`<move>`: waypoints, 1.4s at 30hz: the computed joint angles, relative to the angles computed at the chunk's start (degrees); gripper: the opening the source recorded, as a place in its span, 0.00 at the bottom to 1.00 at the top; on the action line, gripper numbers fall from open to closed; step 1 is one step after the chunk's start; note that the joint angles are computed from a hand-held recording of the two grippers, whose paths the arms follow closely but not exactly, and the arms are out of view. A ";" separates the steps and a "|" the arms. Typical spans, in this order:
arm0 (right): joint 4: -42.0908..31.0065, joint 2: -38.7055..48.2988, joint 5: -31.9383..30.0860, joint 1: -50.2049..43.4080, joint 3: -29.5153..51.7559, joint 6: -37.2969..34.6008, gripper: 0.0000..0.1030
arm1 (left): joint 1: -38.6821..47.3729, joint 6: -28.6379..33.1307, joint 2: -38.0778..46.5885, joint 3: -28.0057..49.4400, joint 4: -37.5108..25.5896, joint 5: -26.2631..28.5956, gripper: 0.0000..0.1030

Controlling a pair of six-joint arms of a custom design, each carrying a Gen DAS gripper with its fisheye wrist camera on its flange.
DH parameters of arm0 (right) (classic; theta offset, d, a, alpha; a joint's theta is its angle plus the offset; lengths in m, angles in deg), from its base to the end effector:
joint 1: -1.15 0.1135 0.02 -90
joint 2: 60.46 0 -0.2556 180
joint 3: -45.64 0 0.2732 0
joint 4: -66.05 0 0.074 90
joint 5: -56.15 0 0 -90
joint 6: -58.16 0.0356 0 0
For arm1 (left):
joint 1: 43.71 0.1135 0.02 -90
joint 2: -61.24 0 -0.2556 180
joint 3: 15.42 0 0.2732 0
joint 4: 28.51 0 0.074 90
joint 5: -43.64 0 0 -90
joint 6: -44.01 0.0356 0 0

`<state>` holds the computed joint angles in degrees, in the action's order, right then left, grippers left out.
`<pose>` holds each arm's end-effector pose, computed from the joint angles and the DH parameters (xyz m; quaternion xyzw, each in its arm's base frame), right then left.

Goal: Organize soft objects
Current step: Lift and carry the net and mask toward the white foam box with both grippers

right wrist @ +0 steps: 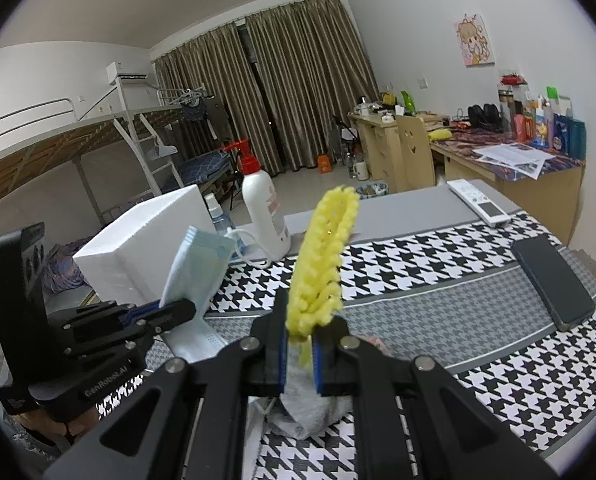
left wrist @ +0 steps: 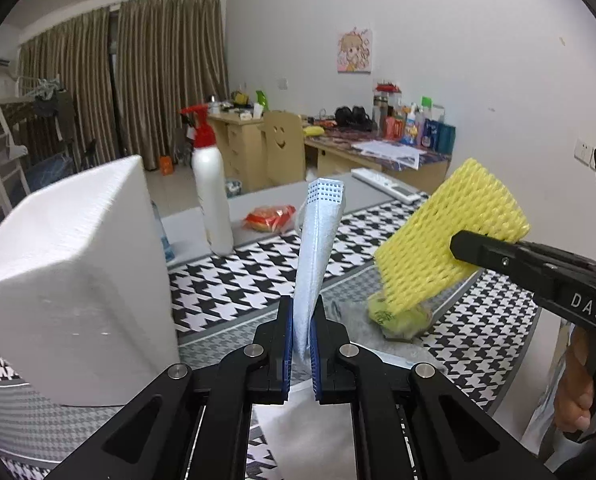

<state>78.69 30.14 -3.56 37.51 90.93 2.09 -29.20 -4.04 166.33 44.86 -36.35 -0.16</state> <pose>0.2546 0.1652 0.1183 0.1073 0.8494 0.0791 0.5106 0.3358 0.0604 0.0893 0.3287 0.8167 -0.1882 0.4353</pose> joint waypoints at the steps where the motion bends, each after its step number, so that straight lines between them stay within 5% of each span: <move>1: -0.12 -0.07 0.25 0.20 0.17 -0.26 0.13 | 0.34 -0.13 -0.32 -0.05 -0.05 0.26 0.08; 42: 0.96 4.67 -2.00 1.11 12.20 -12.74 0.13 | 11.00 -13.27 -6.02 3.21 8.72 6.18 0.08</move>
